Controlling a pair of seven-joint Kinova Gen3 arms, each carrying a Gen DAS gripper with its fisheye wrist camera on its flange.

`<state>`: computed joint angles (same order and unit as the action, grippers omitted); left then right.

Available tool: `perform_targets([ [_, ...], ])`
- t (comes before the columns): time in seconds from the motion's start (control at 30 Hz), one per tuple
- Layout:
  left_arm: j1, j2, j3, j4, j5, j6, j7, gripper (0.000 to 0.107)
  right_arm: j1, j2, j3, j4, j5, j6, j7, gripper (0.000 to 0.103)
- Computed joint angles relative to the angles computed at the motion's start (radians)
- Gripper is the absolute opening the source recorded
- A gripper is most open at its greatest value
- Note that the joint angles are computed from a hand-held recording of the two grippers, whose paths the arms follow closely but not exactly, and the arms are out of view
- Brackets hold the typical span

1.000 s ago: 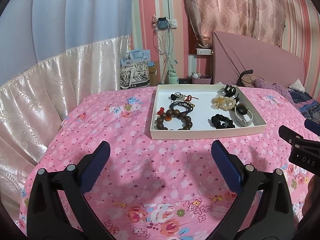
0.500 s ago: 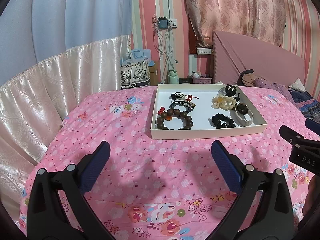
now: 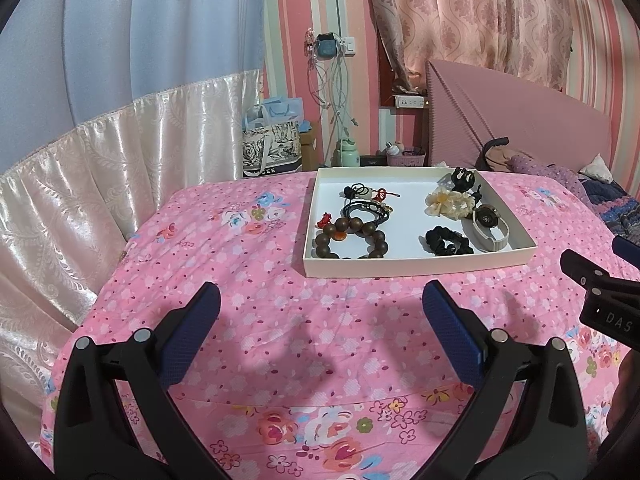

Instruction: Organize jewelry

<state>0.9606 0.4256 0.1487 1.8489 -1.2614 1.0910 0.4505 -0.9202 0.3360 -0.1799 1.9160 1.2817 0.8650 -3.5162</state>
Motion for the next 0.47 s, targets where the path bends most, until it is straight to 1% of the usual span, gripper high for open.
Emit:
perform_targets([
  [0.3, -0.004, 0.008, -0.002, -0.008, 0.011, -0.002, -0.022, 0.1, 0.0, 0.001, 0.0, 0.0, -0.005, 0.001, 0.005, 0.098],
  [0.47, 0.006, 0.014, -0.006, -0.019, 0.02, 0.018, -0.033, 0.1, 0.0, 0.003, 0.0, -0.002, -0.005, 0.002, 0.004, 0.098],
])
